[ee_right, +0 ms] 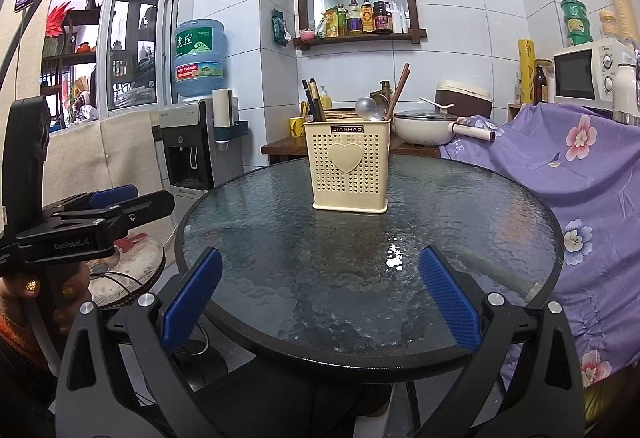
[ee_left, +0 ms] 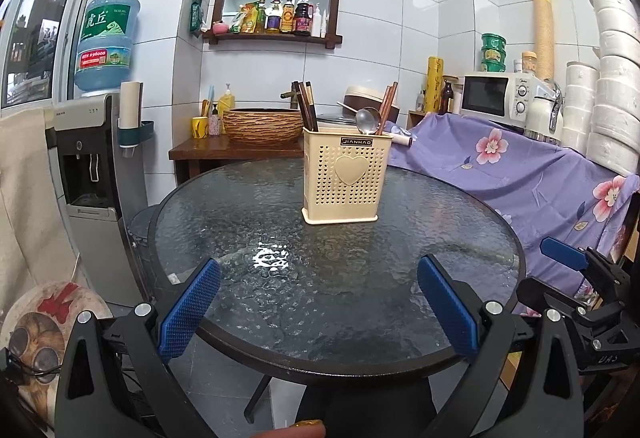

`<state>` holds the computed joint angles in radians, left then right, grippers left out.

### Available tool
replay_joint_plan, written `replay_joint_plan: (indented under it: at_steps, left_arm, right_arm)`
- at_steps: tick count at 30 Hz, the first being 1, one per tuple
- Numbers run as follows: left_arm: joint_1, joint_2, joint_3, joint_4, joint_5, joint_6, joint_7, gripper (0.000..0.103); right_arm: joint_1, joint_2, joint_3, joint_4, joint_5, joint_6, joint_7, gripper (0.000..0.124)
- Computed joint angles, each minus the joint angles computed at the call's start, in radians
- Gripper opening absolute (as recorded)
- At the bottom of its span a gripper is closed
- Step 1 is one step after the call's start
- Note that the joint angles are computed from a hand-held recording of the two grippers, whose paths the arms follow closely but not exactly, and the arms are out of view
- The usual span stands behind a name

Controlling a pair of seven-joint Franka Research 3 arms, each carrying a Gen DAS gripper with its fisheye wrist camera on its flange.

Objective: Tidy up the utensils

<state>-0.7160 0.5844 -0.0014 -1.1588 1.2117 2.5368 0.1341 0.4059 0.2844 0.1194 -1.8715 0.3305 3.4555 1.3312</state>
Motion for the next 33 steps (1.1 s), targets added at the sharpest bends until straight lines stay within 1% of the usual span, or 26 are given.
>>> replay_joint_plan:
  at_steps: [33]
  left_arm:
    - [0.000, -0.004, -0.002, -0.007, 0.005, -0.002, 0.000, 0.097]
  right_arm:
    - [-0.004, -0.001, 0.000, 0.001, -0.005, -0.004, 0.007, 0.097]
